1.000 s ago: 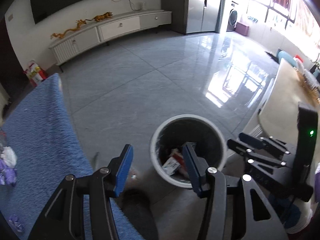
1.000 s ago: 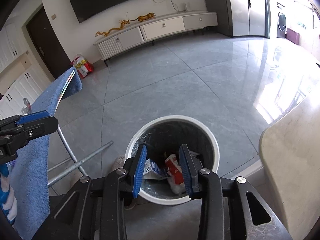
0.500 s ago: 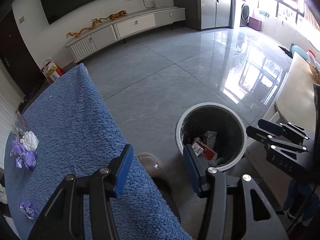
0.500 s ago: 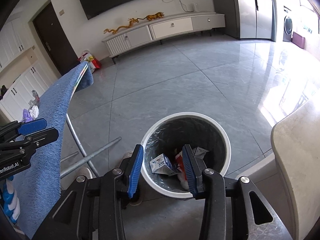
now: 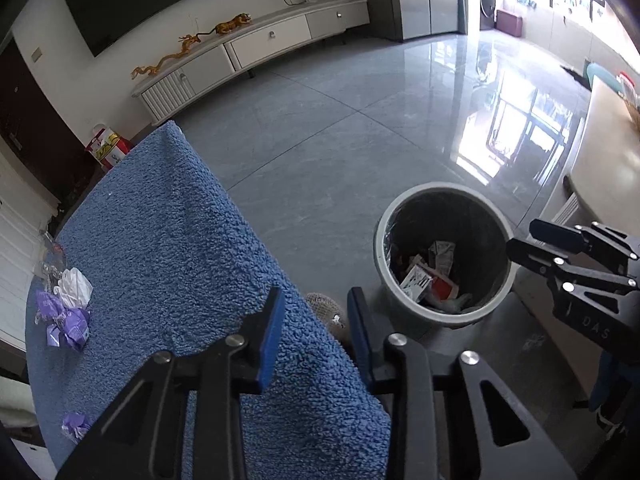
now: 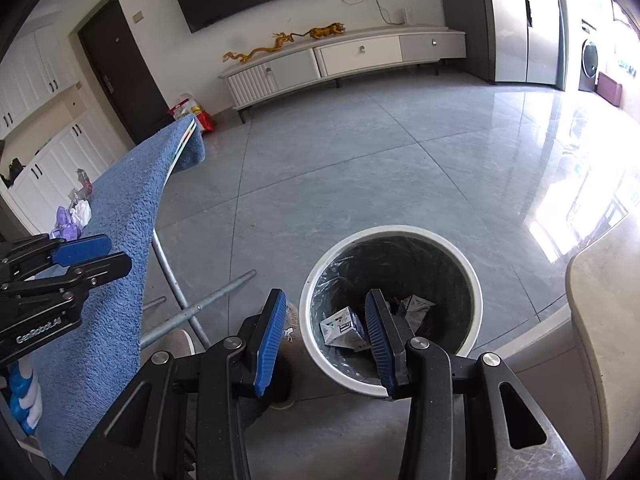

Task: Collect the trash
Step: 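Withdraw both open tools from the bin toward the blue table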

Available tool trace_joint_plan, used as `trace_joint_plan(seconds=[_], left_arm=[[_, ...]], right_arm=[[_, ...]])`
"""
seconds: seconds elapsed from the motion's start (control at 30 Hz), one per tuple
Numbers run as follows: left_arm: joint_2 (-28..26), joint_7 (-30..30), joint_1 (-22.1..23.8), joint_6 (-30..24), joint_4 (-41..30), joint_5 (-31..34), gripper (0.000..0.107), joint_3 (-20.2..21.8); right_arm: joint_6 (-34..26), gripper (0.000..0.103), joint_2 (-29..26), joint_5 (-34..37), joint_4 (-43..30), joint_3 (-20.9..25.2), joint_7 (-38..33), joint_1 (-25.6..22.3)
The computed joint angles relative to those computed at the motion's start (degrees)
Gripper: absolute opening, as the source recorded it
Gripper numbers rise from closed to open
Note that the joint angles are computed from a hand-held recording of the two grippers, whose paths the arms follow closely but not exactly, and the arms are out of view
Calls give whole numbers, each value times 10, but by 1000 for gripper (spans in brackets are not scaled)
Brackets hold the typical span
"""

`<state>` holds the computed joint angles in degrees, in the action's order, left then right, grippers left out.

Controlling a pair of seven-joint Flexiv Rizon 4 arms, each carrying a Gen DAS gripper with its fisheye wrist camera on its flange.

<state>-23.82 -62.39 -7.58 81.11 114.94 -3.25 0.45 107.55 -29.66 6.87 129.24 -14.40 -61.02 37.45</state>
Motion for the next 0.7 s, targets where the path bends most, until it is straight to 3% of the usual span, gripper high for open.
trace_joint_plan(seconds=[0.3, 0.6, 0.7], left_arm=[[-38, -74, -83, 34, -37, 91, 13, 103], [-101, -210, -227, 76, -100, 204, 13, 298], [-116, -235, -257, 87, -110, 221, 13, 341]], right_arm=[[-4, 41, -27, -20, -9, 59, 22, -63], [-2, 41, -51, -37, -25, 86, 41, -86], [0, 41, -56, -43, -29, 92, 44, -93]])
